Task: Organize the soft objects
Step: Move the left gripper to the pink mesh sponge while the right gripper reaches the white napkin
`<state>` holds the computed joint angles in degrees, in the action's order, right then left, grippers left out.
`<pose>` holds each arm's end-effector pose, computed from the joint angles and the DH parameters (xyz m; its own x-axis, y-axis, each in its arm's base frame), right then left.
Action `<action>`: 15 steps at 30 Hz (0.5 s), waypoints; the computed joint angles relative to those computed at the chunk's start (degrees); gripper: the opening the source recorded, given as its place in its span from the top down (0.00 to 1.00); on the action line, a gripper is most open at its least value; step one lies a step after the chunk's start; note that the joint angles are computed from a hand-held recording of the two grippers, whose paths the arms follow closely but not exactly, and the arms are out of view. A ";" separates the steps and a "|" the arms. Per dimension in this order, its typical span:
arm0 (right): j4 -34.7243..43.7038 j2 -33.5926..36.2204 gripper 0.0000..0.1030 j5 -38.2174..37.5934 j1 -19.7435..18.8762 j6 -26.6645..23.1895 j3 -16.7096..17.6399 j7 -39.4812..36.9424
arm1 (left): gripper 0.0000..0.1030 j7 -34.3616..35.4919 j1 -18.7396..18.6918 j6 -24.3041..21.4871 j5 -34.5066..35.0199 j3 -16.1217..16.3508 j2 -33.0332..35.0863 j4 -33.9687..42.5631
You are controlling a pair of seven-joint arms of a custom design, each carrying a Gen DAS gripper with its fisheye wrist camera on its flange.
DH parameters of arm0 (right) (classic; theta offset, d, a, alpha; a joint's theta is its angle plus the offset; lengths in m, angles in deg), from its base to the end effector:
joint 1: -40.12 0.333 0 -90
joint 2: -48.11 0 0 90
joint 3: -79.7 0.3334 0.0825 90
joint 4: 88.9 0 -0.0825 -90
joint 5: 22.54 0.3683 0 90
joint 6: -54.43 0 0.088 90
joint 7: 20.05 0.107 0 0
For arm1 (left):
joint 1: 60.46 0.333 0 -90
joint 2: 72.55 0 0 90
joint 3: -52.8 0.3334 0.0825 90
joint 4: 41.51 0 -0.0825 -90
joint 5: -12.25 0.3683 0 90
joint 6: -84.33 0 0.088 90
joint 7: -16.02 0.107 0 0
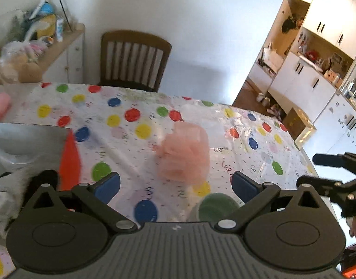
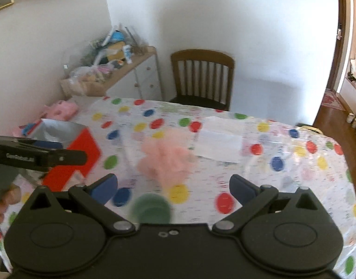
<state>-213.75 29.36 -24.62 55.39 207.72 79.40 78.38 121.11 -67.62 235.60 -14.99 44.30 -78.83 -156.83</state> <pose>0.4693 0.1262 0.6442 0.1702 -0.9826 -0.0746 -0.6805 -0.0624 -0.7300 0.5385 -0.1428 0.6080 -0.2988 -0.9207 0.2512 -0.7363 0.0550 -0.6744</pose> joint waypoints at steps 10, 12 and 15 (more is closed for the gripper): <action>6.22 9.45 0.01 8.72 -2.70 1.08 -4.93 -10.91 | 0.00 -6.95 -2.01 1.27 11.23 -2.45 9.78 7.67; 8.61 12.40 0.01 11.08 -3.71 1.50 -4.78 -12.60 | 0.00 -9.50 -2.60 1.53 14.29 -2.28 11.47 9.03; 12.11 16.80 0.01 13.41 -5.51 2.28 -3.66 -14.04 | 0.00 -11.78 -3.33 2.11 17.23 -2.03 14.15 11.40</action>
